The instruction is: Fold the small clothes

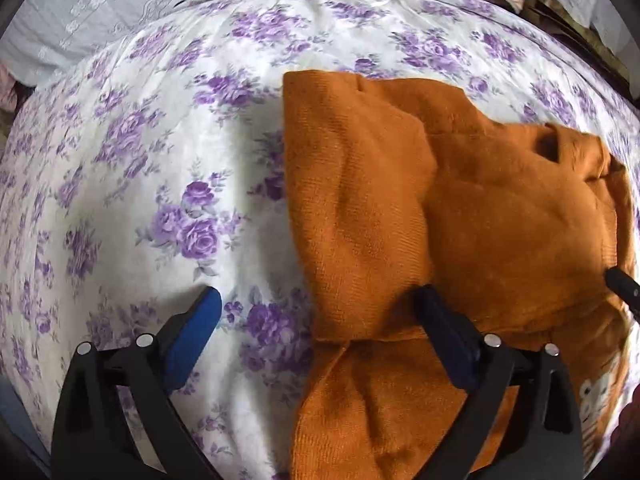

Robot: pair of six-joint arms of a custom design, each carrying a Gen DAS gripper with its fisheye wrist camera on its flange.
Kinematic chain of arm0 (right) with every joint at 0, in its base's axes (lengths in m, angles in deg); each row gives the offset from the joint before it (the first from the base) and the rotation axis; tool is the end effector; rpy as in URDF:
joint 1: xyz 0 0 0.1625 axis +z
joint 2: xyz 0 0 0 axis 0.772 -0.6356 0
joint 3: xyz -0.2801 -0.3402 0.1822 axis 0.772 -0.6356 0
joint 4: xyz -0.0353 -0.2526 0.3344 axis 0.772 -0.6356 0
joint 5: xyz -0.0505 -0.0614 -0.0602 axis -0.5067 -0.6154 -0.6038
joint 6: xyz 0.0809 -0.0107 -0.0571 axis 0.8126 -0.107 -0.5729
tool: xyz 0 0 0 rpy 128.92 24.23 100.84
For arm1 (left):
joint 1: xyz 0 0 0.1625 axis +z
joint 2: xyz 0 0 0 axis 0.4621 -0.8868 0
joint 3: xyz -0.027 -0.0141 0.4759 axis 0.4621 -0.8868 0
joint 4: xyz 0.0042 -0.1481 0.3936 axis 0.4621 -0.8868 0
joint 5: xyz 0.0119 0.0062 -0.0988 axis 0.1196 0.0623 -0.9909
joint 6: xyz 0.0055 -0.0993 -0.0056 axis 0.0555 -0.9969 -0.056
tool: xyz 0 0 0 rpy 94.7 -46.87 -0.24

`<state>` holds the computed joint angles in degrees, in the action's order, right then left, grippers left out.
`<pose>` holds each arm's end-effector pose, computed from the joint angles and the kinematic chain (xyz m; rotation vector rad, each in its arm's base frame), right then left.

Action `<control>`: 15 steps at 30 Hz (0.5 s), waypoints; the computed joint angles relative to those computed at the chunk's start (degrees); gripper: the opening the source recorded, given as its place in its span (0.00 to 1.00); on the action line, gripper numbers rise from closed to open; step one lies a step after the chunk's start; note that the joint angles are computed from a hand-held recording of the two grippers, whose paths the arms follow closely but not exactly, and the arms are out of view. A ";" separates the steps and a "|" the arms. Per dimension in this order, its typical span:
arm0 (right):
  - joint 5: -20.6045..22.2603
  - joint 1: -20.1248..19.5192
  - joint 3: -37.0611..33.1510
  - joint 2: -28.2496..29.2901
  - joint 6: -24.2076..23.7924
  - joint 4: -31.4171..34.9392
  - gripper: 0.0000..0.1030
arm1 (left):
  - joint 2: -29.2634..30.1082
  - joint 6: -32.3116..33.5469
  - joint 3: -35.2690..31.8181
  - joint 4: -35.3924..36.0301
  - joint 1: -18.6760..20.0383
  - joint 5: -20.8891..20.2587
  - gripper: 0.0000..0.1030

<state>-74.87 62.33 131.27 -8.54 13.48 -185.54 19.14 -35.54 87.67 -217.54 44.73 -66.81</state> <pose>0.3476 -0.6125 0.0105 -0.2434 -2.6989 0.8691 -0.0025 -0.6870 0.3835 0.3294 2.2919 -0.3806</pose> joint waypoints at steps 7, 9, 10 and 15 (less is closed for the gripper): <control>-1.82 3.18 5.08 -3.61 0.75 -1.95 0.06 | -6.61 -2.33 3.35 4.33 -1.41 -1.12 0.87; -1.55 3.96 7.99 -4.77 1.95 -2.87 0.06 | -9.25 -3.38 5.45 6.18 -1.52 -1.07 0.87; -1.30 4.30 9.40 -5.25 2.49 -3.22 0.07 | -11.10 -4.33 7.00 7.56 -1.57 -1.28 0.87; -0.89 6.22 15.98 -7.17 5.98 -3.50 0.34 | -19.20 -10.78 13.57 15.19 -1.68 -3.47 0.87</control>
